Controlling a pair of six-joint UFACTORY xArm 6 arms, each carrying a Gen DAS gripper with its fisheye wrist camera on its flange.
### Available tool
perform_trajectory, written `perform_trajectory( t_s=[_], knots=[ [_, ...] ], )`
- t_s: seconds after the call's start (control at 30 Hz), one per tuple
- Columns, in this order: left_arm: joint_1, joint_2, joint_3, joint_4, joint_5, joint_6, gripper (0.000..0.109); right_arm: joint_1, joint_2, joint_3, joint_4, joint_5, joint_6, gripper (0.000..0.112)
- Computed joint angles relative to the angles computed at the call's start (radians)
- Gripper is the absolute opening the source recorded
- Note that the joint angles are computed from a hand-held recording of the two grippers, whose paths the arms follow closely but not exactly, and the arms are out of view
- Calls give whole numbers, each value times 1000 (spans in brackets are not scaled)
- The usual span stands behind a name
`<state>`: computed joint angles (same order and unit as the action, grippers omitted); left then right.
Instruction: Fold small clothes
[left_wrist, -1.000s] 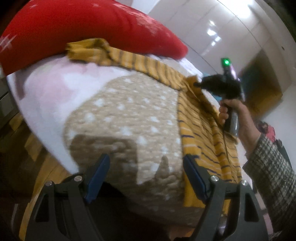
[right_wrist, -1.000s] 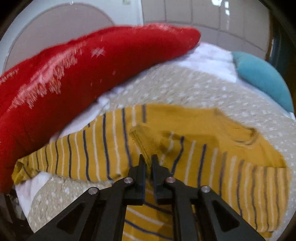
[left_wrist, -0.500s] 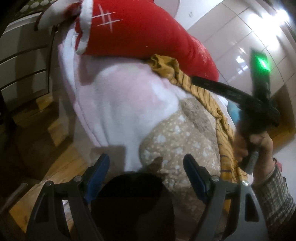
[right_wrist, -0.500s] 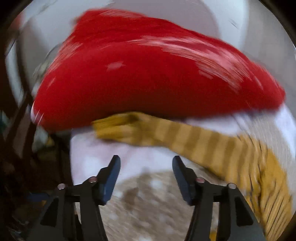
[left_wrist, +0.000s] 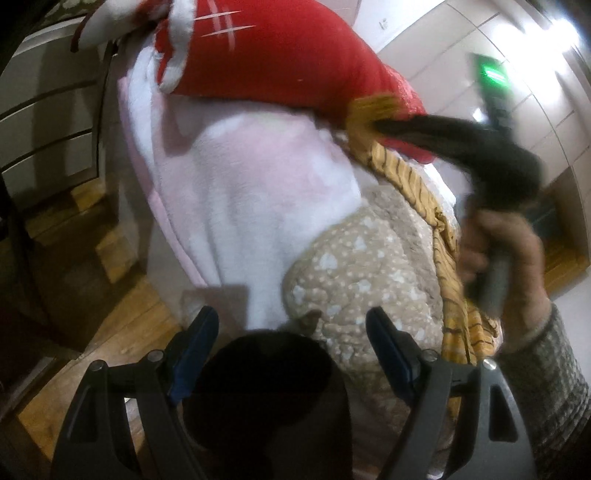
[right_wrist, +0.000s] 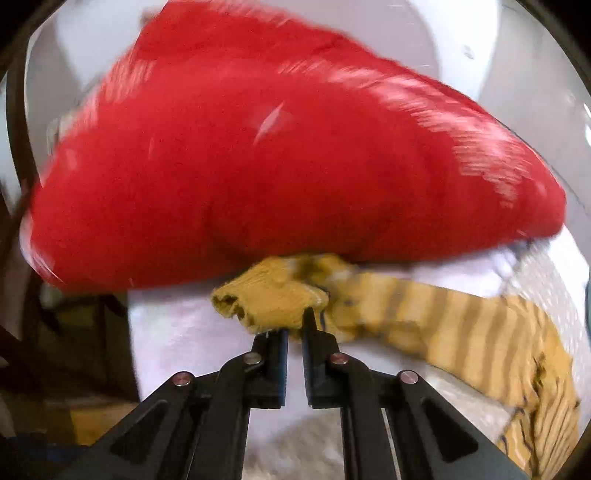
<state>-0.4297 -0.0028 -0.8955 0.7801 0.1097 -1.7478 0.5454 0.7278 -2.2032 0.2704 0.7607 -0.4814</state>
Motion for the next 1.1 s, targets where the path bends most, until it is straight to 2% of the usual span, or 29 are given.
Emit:
perform_trajectory(
  t_s=[0.1, 0.2, 0.3, 0.4, 0.43, 0.53, 0.6, 0.67, 0.73, 0.77, 0.87, 0.97, 1.1],
  knots=[
    [-17, 14, -41, 20, 9, 7, 81, -87, -104, 72, 129, -3, -12, 6],
    [-40, 33, -85, -12, 18, 63, 81, -204, -148, 46, 201, 48, 33, 6],
    [-70, 55, -139, -47, 44, 136, 81, -354, -109, -63, 233, 108, 114, 6],
    [-101, 82, -204, -79, 77, 213, 81, -501, -148, 4, 242, 107, 204, 6],
    [-117, 97, -235, -99, 92, 252, 81, -539, -157, 30, 234, 101, 229, 6],
    [-152, 138, -308, -180, 131, 368, 81, -638, -171, 118, 87, 50, 318, 8],
    [-181, 173, -374, -265, 173, 470, 81, -689, -110, 66, -37, 128, 361, 12],
    [-201, 204, -435, -295, 215, 526, 81, -728, -116, 115, -73, 142, 396, 14],
    [-220, 233, -496, -289, 270, 554, 81, -764, -192, 253, 34, 71, 327, 22],
    [-231, 251, -532, -291, 301, 573, 81, -775, -211, 286, 71, 51, 295, 30],
    [-253, 307, -623, -327, 349, 633, 81, -803, -302, 422, 191, -1, 148, 31],
    [-274, 369, -711, -367, 374, 688, 81, -811, -348, 477, 342, 13, 5, 31],
    [-305, 452, -826, -421, 409, 779, 81, -797, -323, 445, 466, 87, -77, 31]
  ],
)
